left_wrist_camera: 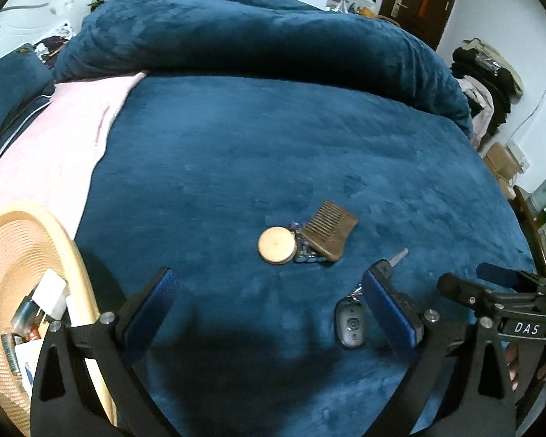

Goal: Organize rigid objects
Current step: 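Move both open tools back over the comb and keys on the bedspread, then grasp the round wooden cap with the left tool while the right tool grasps the wooden comb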

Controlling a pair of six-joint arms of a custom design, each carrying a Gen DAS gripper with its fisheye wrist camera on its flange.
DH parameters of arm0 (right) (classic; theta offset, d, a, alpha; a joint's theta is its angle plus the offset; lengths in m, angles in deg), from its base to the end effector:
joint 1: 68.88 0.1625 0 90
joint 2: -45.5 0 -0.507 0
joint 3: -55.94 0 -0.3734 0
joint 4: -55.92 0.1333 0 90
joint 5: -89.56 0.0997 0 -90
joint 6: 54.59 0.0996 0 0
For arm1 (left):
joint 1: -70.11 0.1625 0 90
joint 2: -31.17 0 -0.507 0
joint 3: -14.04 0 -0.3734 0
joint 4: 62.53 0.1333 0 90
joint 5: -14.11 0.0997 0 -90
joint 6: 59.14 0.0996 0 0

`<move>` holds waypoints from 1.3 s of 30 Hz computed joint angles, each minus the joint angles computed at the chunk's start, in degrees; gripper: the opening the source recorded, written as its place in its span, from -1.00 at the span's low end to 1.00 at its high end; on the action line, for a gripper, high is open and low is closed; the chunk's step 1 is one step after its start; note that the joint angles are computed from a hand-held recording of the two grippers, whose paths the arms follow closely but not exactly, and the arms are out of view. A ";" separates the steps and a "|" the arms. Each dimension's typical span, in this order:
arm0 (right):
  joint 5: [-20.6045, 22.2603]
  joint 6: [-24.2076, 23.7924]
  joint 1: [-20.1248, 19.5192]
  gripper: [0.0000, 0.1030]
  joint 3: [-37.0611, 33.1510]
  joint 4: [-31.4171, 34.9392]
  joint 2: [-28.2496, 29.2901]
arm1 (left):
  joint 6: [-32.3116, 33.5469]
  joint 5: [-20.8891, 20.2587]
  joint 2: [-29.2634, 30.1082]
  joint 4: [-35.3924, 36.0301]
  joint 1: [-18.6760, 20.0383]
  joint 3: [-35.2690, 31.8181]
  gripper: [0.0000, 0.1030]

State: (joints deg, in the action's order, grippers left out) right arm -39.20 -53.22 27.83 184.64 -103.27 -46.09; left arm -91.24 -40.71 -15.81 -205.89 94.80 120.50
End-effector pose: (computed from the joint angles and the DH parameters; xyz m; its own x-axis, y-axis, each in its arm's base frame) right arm 0.1183 -0.3983 0.4312 -0.8154 0.2592 0.5176 -0.0795 0.8355 -0.5436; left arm -0.4891 -0.4347 0.1199 -0.7220 0.4301 -0.5419 0.6135 0.7601 -0.2141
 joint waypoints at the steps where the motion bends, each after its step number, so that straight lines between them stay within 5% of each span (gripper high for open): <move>1: 0.08 -0.07 -0.33 1.00 0.04 0.00 -0.17 | 0.30 -0.33 0.36 0.03 0.08 -0.27 0.97; 18: 4.55 0.86 -5.00 0.99 0.68 -0.76 0.77 | -0.81 -2.93 4.31 0.51 3.66 -3.64 0.96; 29: 7.99 -0.64 -7.12 0.98 2.21 -1.61 1.09 | -0.48 -2.63 9.13 7.91 6.24 -7.71 0.92; 36: 8.35 -1.10 -7.80 0.98 2.95 -1.88 0.41 | -1.78 -4.67 10.31 4.83 8.02 -8.63 0.63; 39: 8.68 -1.39 -8.41 0.98 3.18 -1.83 0.07 | -0.83 -7.32 10.80 2.75 8.84 -8.96 0.36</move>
